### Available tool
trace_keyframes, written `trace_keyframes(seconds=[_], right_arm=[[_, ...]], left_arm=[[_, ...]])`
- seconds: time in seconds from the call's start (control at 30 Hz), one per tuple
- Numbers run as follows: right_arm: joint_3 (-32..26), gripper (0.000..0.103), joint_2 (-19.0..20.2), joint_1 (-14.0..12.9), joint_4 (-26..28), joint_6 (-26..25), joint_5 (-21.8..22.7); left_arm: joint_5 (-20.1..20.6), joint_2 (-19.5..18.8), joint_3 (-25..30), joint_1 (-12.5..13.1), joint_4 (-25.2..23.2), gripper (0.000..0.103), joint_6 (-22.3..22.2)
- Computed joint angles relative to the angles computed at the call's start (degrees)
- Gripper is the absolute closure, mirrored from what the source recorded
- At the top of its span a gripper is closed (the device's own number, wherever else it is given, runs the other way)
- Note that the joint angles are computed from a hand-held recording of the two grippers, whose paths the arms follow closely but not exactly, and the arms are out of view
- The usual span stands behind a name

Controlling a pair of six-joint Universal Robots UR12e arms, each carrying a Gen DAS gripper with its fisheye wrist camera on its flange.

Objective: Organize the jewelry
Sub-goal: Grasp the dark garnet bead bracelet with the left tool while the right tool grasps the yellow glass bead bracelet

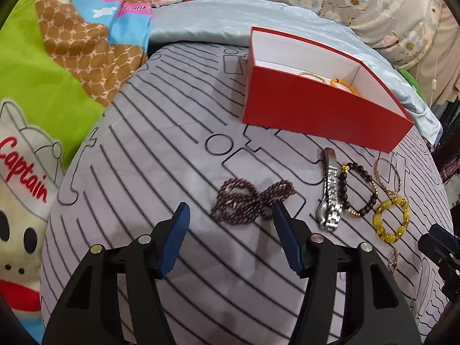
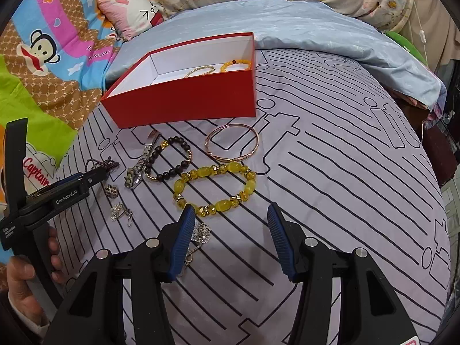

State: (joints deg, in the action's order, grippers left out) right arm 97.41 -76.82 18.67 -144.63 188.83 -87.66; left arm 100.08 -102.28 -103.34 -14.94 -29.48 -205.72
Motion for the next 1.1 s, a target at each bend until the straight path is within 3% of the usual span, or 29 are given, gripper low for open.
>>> trace_keyframes(seconds=[0.13,0.2,0.27,0.3,0.4,0.6,0.9,1.0,1.1], right_arm=[[-0.3,0.051,0.4,-0.4,0.3,0.6,0.2],[-0.4,0.051,0.5,-0.7,0.4,0.8,0.4],[-0.5,0.051,0.7,-0.9,0.6,1.1,0.5],[-0.6,0.051,0.8,-1.0,0.6,1.2,0.7],[-1.0,0.051,1.3,-1.2,0.6,1.3,1.0],[-2.1,0.057,2.7,-1.2,1.1,1.1,1.3],[-4.0,0.079,4.6,-0.4,1.0,-0.9,-1.7],[-4.1,0.095,4.9,-0.3,0.9,-1.5,-2.3],[-4.0,0.094,4.8,-0.4,0.8,-1.4,-2.0]], left_arm=[[0.2,-1.1,1.1,-0.2,0.4,0.048,1.1],[-0.5,-1.3,1.3,-0.2,0.8,0.064,2.0],[-1.1,-1.5,1.5,-0.3,0.9,0.068,2.4],[-1.6,-1.5,1.5,-0.4,0.9,0.078,2.8],[-2.7,-1.5,1.6,-0.5,0.8,0.09,3.0],[-4.1,-1.0,1.4,-0.6,1.5,0.099,2.6],[-6.3,-0.2,0.7,-0.4,1.9,0.099,2.1],[-6.6,0.0,0.7,-0.4,1.9,0.099,2.0],[-6.9,0.3,0.6,-0.5,1.9,0.099,1.9]])
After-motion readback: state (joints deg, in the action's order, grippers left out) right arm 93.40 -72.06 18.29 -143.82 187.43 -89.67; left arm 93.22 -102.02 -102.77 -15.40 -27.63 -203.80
